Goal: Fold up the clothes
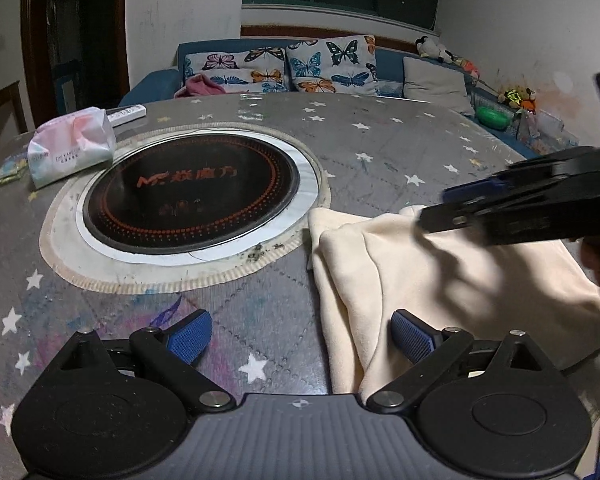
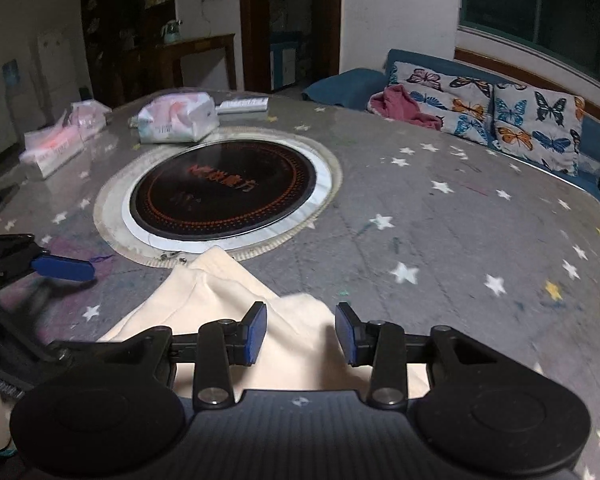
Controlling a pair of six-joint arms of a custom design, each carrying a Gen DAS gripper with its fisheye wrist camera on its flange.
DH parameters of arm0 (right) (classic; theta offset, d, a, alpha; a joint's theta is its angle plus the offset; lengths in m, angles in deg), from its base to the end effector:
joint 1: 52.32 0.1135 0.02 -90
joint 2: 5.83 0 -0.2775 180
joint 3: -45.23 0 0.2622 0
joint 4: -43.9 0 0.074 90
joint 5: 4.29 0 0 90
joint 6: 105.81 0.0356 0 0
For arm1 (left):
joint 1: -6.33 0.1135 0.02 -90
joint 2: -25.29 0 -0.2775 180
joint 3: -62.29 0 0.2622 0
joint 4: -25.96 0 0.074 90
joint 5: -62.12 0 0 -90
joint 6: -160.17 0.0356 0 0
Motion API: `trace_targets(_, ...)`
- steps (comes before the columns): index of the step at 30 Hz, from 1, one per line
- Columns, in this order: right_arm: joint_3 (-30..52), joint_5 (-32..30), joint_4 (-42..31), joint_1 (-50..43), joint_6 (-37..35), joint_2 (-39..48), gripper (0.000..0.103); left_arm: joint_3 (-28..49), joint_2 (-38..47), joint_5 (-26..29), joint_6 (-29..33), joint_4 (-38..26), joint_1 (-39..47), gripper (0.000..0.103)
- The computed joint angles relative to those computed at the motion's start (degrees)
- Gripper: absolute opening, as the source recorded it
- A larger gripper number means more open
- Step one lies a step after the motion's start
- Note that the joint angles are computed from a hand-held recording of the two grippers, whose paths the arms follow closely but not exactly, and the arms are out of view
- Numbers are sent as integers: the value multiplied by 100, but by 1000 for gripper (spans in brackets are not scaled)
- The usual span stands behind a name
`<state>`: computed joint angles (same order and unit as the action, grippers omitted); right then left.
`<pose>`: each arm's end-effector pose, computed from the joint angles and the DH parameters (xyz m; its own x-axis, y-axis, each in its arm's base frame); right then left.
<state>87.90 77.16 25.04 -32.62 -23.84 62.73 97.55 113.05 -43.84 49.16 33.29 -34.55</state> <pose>0.2166 0.0832 0.1804 -0.5959 -0.3601 -0.7178 -0.5211 0.8535 0.0044 0.1917 -0.1530 0.1060 -0.6736 0.1272 -0.7281 0.2583 0.9635 -0.0707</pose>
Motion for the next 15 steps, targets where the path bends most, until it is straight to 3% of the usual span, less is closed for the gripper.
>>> trace_targets(6,67,745,702,619,92,775,40,-52,21,163,0,83,105,98)
trace_targets(15,-77,781,410,458,153,4,40,45,-185,65,28,-75,132,98)
